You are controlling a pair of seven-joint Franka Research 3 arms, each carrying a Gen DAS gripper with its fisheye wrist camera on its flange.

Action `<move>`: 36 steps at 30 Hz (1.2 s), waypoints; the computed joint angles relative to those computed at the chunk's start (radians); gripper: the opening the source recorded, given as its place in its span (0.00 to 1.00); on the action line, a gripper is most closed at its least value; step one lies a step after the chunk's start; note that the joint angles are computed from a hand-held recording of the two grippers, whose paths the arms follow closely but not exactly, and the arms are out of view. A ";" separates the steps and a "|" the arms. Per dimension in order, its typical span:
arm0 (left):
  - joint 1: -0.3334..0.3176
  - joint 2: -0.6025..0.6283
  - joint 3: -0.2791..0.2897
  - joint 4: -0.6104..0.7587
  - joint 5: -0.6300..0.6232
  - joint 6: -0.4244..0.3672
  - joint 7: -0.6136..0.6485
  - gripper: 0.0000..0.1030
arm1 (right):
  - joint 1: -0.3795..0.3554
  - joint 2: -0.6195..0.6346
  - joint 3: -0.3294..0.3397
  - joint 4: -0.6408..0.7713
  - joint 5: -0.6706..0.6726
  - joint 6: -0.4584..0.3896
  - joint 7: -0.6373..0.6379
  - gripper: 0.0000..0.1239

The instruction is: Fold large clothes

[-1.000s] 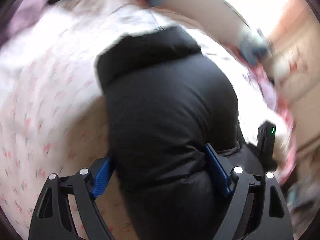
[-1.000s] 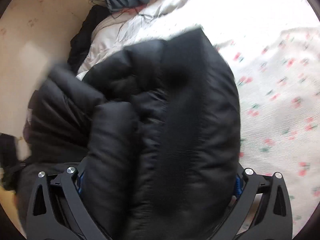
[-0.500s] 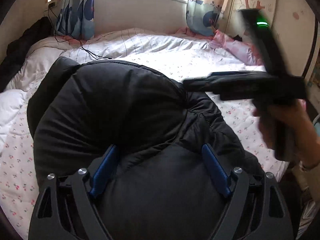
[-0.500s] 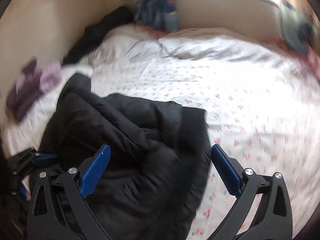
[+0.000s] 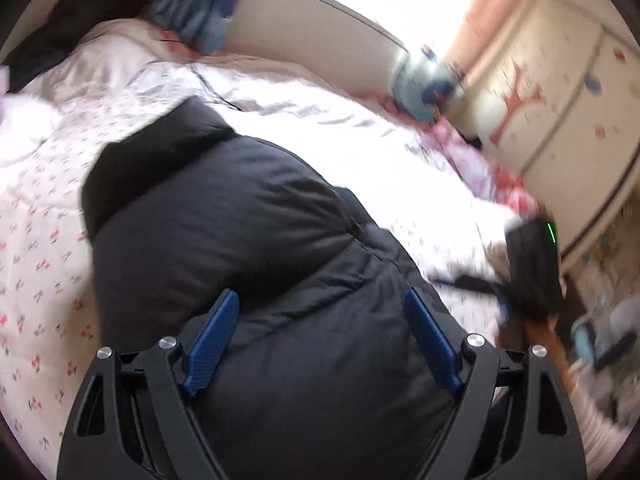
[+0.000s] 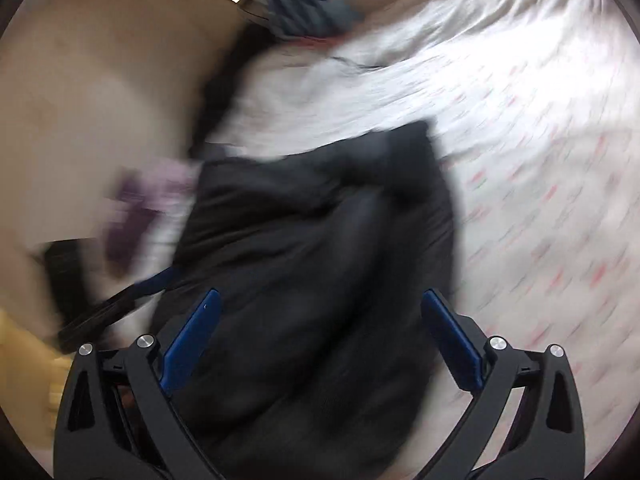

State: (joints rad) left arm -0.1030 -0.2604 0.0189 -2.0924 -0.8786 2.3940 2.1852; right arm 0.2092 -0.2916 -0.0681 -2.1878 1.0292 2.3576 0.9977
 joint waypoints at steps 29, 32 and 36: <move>-0.026 0.002 -0.029 -0.012 0.165 0.056 -0.120 0.87 | 0.302 -0.095 -0.064 -0.013 -0.505 0.381 0.261 0.78; -0.029 -0.008 -0.030 -0.020 0.182 0.065 -0.129 0.87 | 0.144 0.135 0.089 0.187 -0.961 0.317 0.646 0.78; -0.042 -0.017 -0.005 -0.019 0.160 0.043 -0.084 0.87 | -0.199 0.333 0.405 0.297 -1.044 0.104 0.719 0.78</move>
State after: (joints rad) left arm -0.1455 -0.2771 0.0143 -2.1112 -0.7186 2.4373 2.1012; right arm 0.0103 0.0417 0.3372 -1.8903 -0.0143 2.4616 1.7170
